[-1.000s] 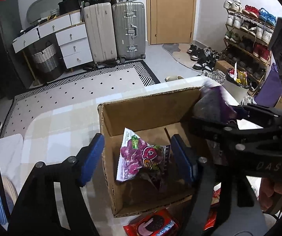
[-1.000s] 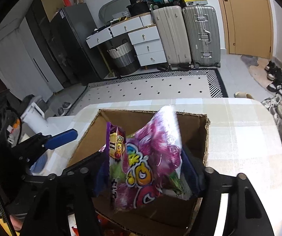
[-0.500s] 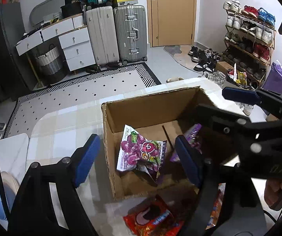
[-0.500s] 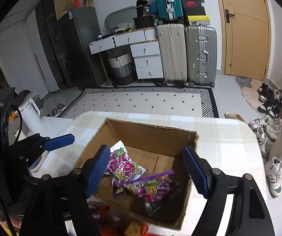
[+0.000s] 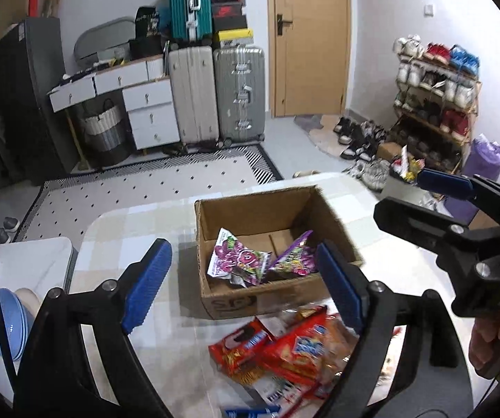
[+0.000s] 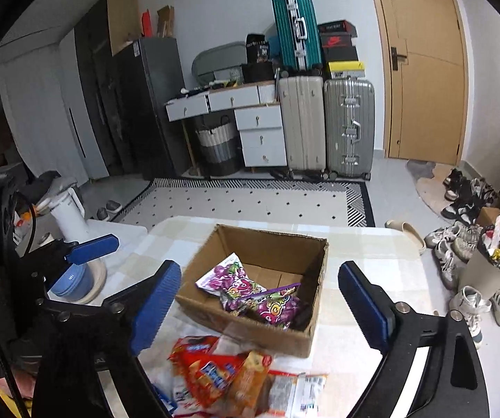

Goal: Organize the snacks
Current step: 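Withdraw both tools from the box back toward the snack pile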

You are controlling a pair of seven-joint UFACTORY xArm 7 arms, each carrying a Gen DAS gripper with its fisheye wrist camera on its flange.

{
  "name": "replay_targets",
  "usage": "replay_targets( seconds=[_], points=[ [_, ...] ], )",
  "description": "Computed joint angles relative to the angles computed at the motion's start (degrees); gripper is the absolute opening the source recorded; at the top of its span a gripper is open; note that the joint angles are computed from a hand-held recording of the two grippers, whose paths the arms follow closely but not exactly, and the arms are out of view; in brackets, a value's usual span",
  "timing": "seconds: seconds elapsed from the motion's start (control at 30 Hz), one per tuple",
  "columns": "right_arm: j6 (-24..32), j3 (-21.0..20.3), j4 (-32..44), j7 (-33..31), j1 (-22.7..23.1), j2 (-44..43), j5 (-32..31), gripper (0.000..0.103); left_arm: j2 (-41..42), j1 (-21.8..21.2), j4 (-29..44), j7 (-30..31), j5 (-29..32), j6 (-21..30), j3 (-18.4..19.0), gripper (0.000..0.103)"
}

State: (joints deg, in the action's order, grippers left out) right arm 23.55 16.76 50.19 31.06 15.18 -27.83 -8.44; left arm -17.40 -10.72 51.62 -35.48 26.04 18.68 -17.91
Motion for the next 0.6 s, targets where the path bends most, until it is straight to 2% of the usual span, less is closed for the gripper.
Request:
replay_targets(
  seconds=[0.1,0.17,0.2,0.33,0.4,0.47,0.6],
  points=[
    [1.89,0.19,-1.40,0.58,0.97,-5.23,0.86,0.096,-7.12,-1.12,-2.99,0.39,-1.34,1.26,-0.22,0.086],
    [3.67,0.68,-1.84,0.97,1.33,-8.49,1.24,0.096,-11.97,-1.90,-4.73,0.83,-3.17,2.23,-0.54,0.093],
    [4.64,0.77,-2.02,0.87,1.82,-10.20,1.61,0.096,-13.60,-2.06,-5.08,1.18,-4.07,2.71,-0.77,0.102],
    [8.06,2.10,-2.58,2.07,2.31,-16.75,2.95,0.101,-24.23,-2.49,-8.34,2.56,-6.34,3.73,-2.40,0.103],
    [9.38,3.30,-3.71,3.71,2.25,-21.12,3.48,0.102,-29.04,-2.04,-8.67,2.88,-7.26,6.64,-4.20,0.103],
    [9.64,4.30,-5.32,4.98,2.64,-25.44,4.08,0.102,-33.02,-3.35,-9.75,4.02,-8.92,8.12,-4.36,0.103],
    [13.50,7.32,-7.00,7.74,3.15,-34.07,4.92,0.102,-41.16,-5.05,-10.71,3.90,-12.59,14.76,-6.34,0.103]
  ],
)
